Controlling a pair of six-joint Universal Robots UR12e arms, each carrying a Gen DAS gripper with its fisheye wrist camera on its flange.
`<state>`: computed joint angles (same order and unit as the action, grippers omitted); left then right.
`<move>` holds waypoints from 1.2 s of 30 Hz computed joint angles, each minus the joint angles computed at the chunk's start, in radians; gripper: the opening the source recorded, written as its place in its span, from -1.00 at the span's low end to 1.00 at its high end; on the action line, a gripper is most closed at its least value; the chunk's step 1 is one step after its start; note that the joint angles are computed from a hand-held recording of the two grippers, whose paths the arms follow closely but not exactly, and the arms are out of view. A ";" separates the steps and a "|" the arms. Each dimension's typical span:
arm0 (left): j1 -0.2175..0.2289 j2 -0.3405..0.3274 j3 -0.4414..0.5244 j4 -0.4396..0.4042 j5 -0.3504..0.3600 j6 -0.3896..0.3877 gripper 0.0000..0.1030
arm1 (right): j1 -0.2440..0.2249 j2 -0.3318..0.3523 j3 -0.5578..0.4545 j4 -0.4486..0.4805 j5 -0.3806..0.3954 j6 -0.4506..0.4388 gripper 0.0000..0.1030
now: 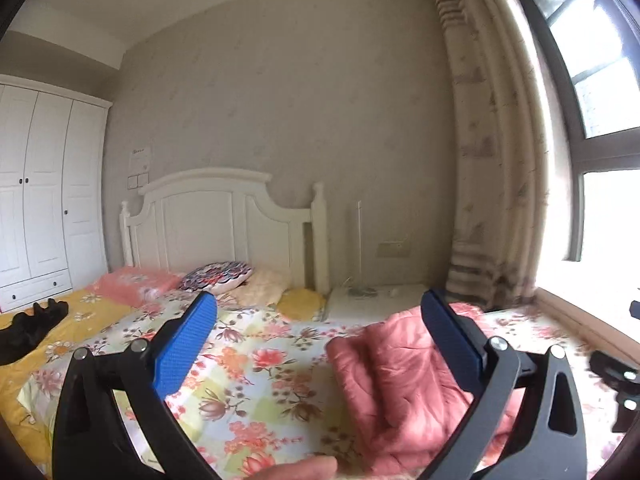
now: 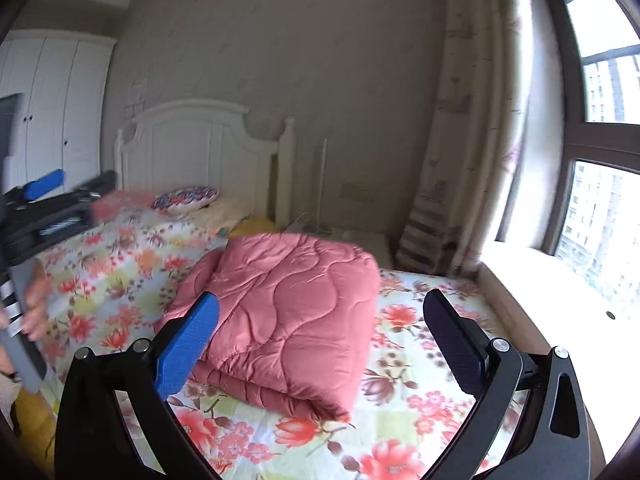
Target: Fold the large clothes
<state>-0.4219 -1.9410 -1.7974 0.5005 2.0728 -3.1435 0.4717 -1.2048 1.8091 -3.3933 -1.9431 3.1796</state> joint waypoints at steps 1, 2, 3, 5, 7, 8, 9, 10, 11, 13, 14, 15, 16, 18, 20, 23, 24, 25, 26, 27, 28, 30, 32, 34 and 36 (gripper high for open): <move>-0.006 0.008 -0.010 -0.009 0.004 -0.006 0.96 | 0.002 -0.009 0.012 0.001 -0.016 0.015 0.91; -0.010 0.014 -0.020 -0.023 0.005 -0.016 0.96 | 0.004 -0.014 0.020 0.009 -0.024 0.027 0.91; -0.018 0.024 -0.033 -0.074 0.016 -0.043 0.96 | 0.006 -0.021 0.029 0.023 -0.030 0.042 0.91; -0.031 0.040 -0.052 -0.185 0.016 -0.077 0.96 | 0.013 -0.028 0.049 0.045 -0.042 0.080 0.91; -0.040 0.036 -0.064 -0.199 0.010 -0.072 0.96 | 0.015 -0.035 0.071 0.067 -0.037 0.115 0.91; -0.051 0.030 -0.069 -0.194 0.034 -0.064 0.96 | 0.014 -0.036 0.082 0.069 -0.033 0.126 0.91; -0.056 0.025 -0.071 -0.192 0.043 -0.059 0.96 | 0.011 -0.035 0.095 0.065 -0.026 0.132 0.91; -0.060 0.024 -0.076 -0.194 0.043 -0.054 0.96 | 0.012 -0.032 0.102 0.075 -0.018 0.144 0.91; -0.061 0.024 -0.079 -0.201 0.037 -0.053 0.96 | 0.012 -0.031 0.105 0.078 -0.013 0.149 0.91; -0.063 0.026 -0.084 -0.213 0.030 -0.058 0.96 | 0.015 -0.021 0.105 0.080 -0.006 0.159 0.91; -0.063 0.027 -0.089 -0.212 0.031 -0.059 0.96 | 0.018 -0.015 0.103 0.078 -0.005 0.159 0.91; -0.063 0.029 -0.093 -0.211 0.033 -0.062 0.96 | 0.021 -0.008 0.098 0.080 -0.006 0.157 0.91; -0.064 0.027 -0.091 -0.212 0.033 -0.064 0.96 | 0.024 -0.006 0.095 0.083 -0.008 0.155 0.91; -0.062 0.023 -0.088 -0.212 0.031 -0.069 0.96 | 0.030 -0.001 0.089 0.086 -0.012 0.146 0.91; -0.060 0.023 -0.089 -0.211 0.032 -0.076 0.96 | 0.035 0.001 0.086 0.089 -0.022 0.136 0.90; -0.058 0.024 -0.092 -0.212 0.028 -0.079 0.96 | 0.034 -0.001 0.088 0.082 -0.020 0.137 0.91; -0.058 0.024 -0.092 -0.215 0.029 -0.080 0.96 | 0.034 -0.001 0.089 0.078 -0.019 0.137 0.91; -0.057 0.024 -0.094 -0.218 0.027 -0.082 0.96 | 0.035 -0.001 0.090 0.073 -0.021 0.134 0.91; -0.057 0.025 -0.095 -0.222 0.026 -0.085 0.96 | 0.036 -0.001 0.090 0.071 -0.023 0.130 0.91; -0.056 0.026 -0.097 -0.226 0.024 -0.088 0.96 | 0.037 -0.001 0.089 0.070 -0.025 0.126 0.91; -0.055 0.026 -0.098 -0.229 0.026 -0.090 0.96 | 0.037 0.000 0.089 0.069 -0.024 0.123 0.90; -0.053 0.027 -0.101 -0.236 0.024 -0.099 0.96 | 0.037 0.000 0.089 0.067 -0.018 0.121 0.90; -0.051 0.029 -0.103 -0.244 0.021 -0.109 0.96 | 0.038 0.001 0.089 0.067 -0.014 0.118 0.90; -0.050 0.029 -0.104 -0.250 0.023 -0.116 0.96 | 0.040 0.002 0.089 0.060 -0.012 0.111 0.91; -0.048 0.030 -0.106 -0.256 0.019 -0.121 0.96 | 0.043 0.004 0.087 0.057 -0.013 0.107 0.91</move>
